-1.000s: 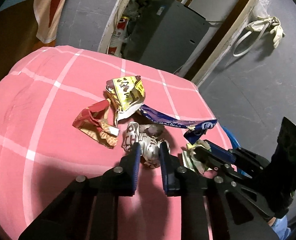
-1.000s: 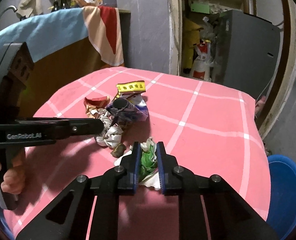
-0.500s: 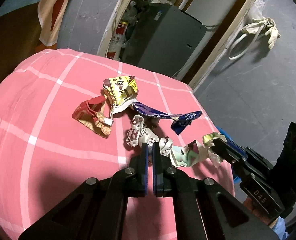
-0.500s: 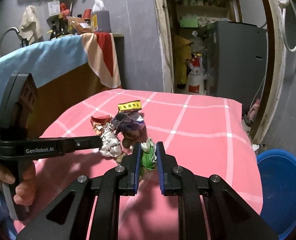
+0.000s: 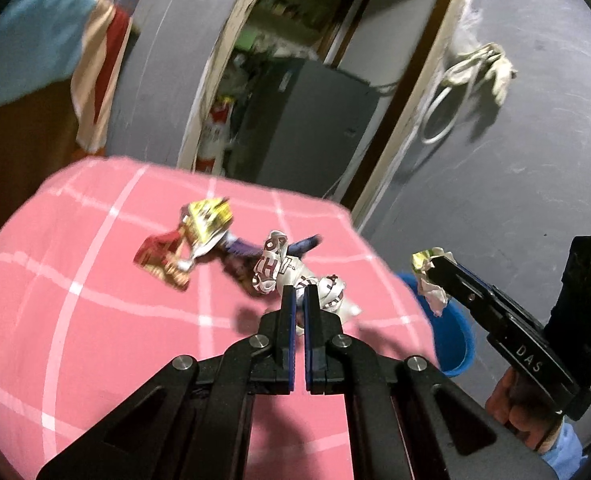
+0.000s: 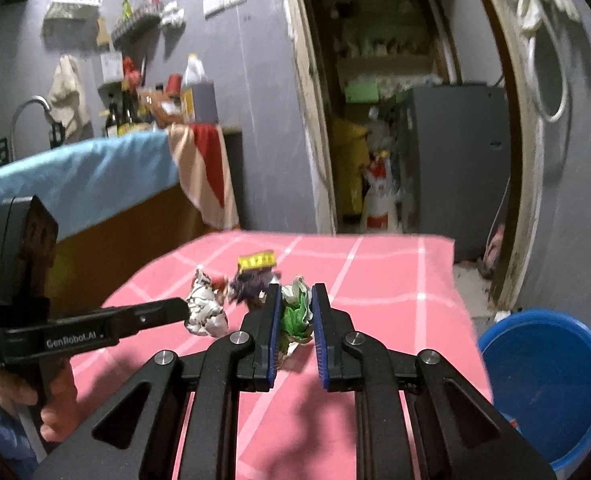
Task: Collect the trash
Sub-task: 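Carry both wrappers over the blue basin and open both grippers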
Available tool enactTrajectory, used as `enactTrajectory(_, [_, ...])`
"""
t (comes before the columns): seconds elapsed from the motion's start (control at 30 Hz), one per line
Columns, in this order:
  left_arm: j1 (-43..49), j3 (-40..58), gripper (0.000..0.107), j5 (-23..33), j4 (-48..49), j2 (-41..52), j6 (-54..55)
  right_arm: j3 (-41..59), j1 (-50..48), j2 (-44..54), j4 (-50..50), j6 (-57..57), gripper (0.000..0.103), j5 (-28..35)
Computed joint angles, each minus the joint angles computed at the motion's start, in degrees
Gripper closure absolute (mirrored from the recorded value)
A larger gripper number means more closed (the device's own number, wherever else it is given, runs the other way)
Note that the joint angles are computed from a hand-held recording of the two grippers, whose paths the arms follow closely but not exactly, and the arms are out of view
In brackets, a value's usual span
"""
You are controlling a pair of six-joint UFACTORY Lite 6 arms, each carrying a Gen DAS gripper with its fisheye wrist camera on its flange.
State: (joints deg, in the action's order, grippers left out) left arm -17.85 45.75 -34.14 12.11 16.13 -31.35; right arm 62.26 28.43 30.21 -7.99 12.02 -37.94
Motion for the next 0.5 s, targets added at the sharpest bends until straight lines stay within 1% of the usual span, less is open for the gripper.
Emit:
enactTrajectory(0.1, [-3.9, -1.0, 0.106, -3.1, -8.0, -2.0, 6.7, -6.0, -0.6, -4.9, 2.7, -2.5, 0.090, -5.6])
enactTrajectory(0.13, [-4.6, -1.4, 0.106, -4.2, -9.2, -2.5, 8.2, -7.8, -1.0, -6.4, 3.4, -3.2, 0.090, -7.3])
enactTrajectory(0.3, [-11.9, 0.9, 0.106, -9.4, -21.1, -2.7, 18.9, -15.6, -2.7, -13.7, 7.6, -6.7, 0.090, -14.8])
enactTrajectory(0.5, [-18.4, 6.8, 0.106, -15.1, -27.1, 0.7, 26.2, -23.4, -5.6, -21.7, 12.2, -11.1, 0.090, -21.9])
